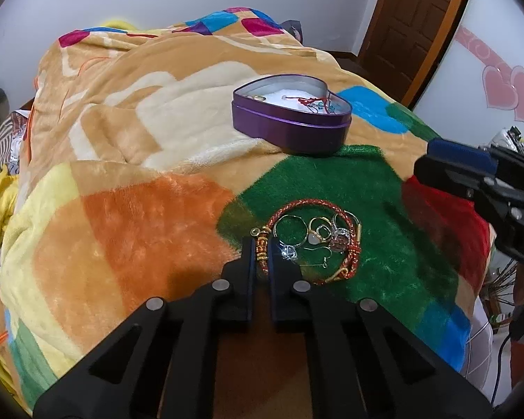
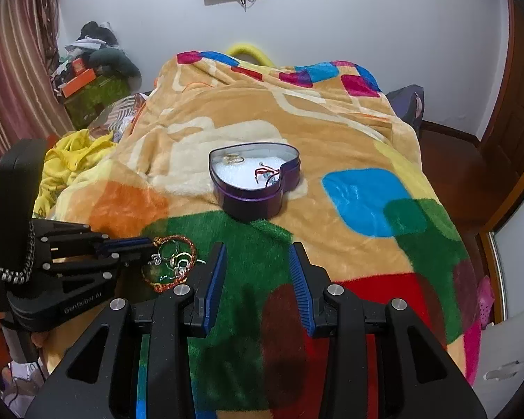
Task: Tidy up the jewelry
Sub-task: 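Grasp the gold-and-red twisted bracelet with the left gripper while the right gripper approaches the rings, then grasp a silver ring with the right gripper while the left gripper lifts the twisted bracelet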
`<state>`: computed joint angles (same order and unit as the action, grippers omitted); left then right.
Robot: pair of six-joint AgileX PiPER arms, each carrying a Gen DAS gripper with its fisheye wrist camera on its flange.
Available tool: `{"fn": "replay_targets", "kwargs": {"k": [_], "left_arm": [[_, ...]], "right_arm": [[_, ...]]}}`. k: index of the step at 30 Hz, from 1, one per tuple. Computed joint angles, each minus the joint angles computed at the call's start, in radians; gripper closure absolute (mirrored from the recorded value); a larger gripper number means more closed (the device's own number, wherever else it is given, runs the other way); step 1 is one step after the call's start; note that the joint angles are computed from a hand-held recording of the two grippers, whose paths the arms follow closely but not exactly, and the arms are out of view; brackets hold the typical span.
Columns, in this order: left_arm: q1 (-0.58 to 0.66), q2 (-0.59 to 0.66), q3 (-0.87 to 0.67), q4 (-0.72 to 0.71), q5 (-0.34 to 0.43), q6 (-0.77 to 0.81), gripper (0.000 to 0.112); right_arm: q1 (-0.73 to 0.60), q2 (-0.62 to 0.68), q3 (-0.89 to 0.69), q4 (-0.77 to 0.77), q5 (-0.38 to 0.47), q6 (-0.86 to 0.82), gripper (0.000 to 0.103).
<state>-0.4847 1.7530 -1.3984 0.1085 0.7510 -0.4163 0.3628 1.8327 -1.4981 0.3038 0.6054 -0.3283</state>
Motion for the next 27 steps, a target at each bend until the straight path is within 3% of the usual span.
{"fn": "replay_targets", "kwargs": {"k": [15, 20, 27], "left_arm": [[-0.006, -0.155, 0.042, 0.093, -0.007, -0.086, 0.107], [-0.002, -0.187, 0.07, 0.149, -0.007, -0.132, 0.107], [0.029, -0.197, 0.107, 0.118, -0.029, -0.114, 0.107]], "right_arm": [[0.003, -0.008, 0.022, 0.048, 0.005, -0.033, 0.07], [0.025, 0.023, 0.011, 0.058, 0.024, -0.047, 0.07], [0.064, 0.092, -0.042, 0.075, 0.069, -0.066, 0.07]]}}
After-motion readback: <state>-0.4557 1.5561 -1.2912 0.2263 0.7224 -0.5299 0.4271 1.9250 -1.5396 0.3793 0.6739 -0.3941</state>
